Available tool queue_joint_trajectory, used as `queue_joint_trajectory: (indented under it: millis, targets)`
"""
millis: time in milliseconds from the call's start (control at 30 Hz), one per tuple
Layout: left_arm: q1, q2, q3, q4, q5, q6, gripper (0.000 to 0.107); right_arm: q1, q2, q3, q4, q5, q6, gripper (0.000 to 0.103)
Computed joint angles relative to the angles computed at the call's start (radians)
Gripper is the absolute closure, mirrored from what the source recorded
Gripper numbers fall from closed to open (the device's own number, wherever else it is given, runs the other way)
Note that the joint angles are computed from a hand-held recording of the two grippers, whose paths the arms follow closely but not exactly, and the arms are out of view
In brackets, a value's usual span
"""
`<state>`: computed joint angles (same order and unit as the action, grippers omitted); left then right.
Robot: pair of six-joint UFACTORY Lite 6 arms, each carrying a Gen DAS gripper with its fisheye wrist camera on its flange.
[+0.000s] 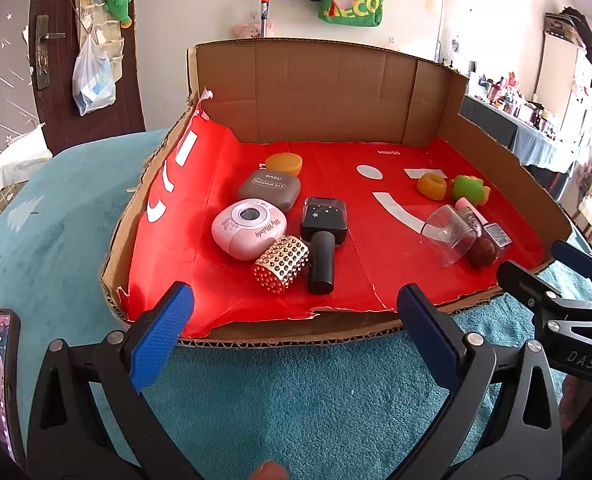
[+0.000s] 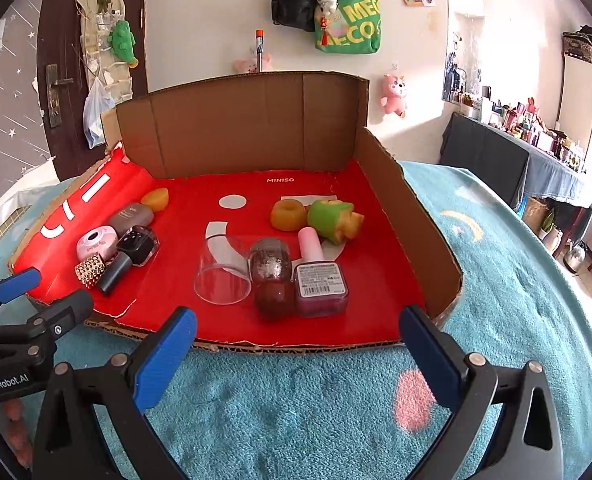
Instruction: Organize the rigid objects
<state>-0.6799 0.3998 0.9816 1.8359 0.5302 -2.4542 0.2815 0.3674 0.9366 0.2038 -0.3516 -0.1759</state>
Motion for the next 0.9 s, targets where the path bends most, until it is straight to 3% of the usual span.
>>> queue_joint_trajectory:
  millis: [400,567,900]
  targets:
    - [0.008,0.003,0.007,-0.013,-0.007,0.025,0.004,0.002,0.004,0.005,0.007,0.004,-0.008,0.000]
    - [-0.019,-0.045,-0.002,-0.094,0.008,0.122,0.004,-0.037,-0.034,-0.011,-0.189,0.023,0.195,0.000]
    - [-0.074,-0.118,-0.074,-0.218,-0.038,0.180,0.004,-0.069,-0.199,-0.121,-0.356,0.085,0.314,0.000]
